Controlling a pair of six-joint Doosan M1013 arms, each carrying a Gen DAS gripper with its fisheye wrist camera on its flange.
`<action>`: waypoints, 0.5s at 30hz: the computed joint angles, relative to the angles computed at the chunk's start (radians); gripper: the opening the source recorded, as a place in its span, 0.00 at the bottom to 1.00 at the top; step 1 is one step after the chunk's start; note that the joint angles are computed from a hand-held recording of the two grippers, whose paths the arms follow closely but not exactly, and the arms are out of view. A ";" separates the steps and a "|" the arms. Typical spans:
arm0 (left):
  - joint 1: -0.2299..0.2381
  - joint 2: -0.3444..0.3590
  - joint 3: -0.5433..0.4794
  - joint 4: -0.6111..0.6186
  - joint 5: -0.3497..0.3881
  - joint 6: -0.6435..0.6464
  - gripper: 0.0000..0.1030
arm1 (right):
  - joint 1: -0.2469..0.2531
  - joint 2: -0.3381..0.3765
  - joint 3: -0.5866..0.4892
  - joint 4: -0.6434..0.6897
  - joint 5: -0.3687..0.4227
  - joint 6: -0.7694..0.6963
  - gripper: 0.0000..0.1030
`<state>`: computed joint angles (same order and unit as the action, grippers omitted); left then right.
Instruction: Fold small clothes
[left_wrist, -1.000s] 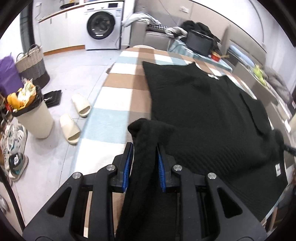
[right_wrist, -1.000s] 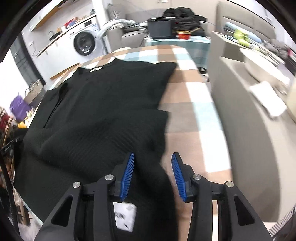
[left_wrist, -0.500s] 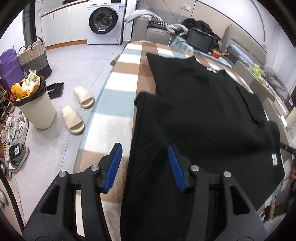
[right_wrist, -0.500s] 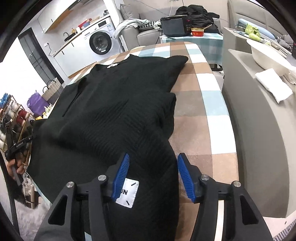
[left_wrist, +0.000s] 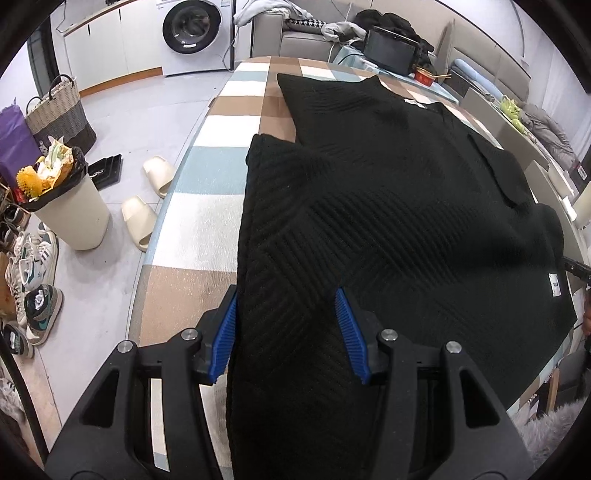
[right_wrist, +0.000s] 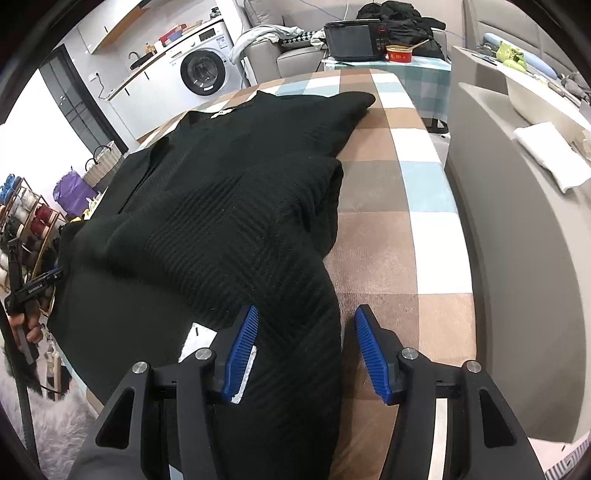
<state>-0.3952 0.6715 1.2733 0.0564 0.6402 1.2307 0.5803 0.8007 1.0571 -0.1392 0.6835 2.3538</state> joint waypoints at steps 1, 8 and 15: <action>-0.001 -0.001 0.001 0.014 -0.002 -0.016 0.47 | 0.001 0.001 0.001 -0.016 -0.007 0.001 0.54; -0.004 -0.004 0.009 -0.008 -0.025 0.013 0.06 | 0.016 -0.024 0.070 -0.054 -0.133 -0.029 0.07; 0.000 -0.064 0.063 -0.020 -0.196 0.023 0.04 | 0.043 -0.089 0.149 -0.367 -0.312 0.236 0.07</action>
<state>-0.3948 0.6075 1.3359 0.0369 0.4440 1.2538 0.6229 0.7117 1.2059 -0.5060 0.3715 2.5895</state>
